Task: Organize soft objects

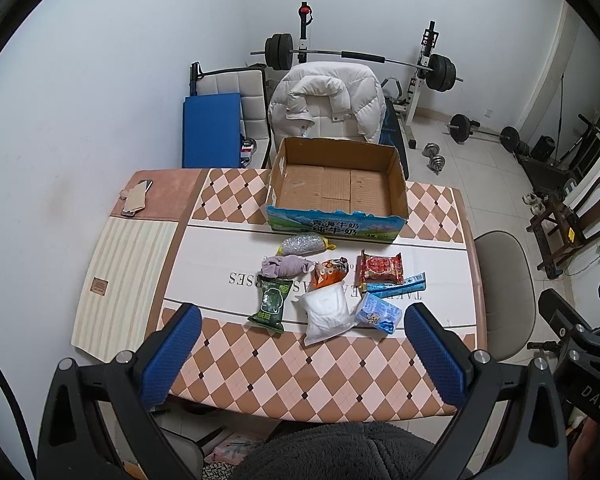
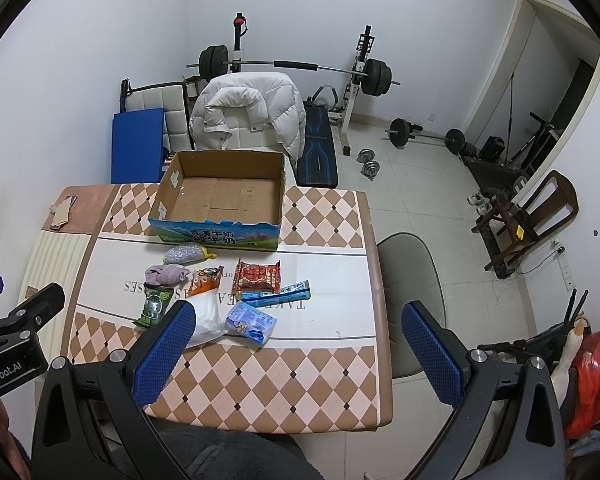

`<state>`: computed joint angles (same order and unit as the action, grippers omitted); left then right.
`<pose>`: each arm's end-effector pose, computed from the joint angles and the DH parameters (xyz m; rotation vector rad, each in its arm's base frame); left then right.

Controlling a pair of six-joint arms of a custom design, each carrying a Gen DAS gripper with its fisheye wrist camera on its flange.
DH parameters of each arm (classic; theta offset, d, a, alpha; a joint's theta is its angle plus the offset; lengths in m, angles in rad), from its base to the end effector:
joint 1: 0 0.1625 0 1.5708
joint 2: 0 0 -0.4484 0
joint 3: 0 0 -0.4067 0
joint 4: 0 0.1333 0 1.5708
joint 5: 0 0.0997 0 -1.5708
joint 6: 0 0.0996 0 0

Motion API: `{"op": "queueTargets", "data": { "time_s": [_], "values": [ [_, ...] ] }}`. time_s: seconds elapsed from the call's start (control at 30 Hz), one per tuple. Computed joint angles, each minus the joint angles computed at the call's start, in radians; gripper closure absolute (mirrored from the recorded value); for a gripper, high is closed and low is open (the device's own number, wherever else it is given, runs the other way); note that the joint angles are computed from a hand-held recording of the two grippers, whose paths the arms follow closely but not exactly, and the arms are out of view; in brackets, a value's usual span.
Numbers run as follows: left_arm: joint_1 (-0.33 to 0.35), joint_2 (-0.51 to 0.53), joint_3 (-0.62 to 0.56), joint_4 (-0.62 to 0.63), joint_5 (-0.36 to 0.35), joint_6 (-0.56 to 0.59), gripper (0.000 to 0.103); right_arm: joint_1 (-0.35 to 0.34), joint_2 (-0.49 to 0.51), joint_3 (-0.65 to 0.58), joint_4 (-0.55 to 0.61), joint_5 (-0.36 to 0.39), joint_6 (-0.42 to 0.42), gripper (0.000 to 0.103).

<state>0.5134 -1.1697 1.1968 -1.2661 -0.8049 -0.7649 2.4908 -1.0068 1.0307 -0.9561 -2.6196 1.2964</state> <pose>-0.4690 -0.4967 0.4639 0.5042 2.3246 -0.5119 0.5828 -0.3847 0.4324 0.0015 -2.0640 0.7503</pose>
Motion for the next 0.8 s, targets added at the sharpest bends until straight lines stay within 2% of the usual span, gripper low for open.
{"op": "queueTargets", "data": {
  "time_s": [0.67, 0.8],
  "values": [
    [0.001, -0.004, 0.005, -0.004, 0.005, 0.001, 0.0, 0.008, 0.026, -0.019, -0.026, 0.003, -0.01, 0.0],
    [0.023, 0.012, -0.034, 0.021, 0.008, 0.007, 0.0, 0.001, 0.018, 0.0, -0.062, 0.02, -0.023, 0.0]
  ]
}}
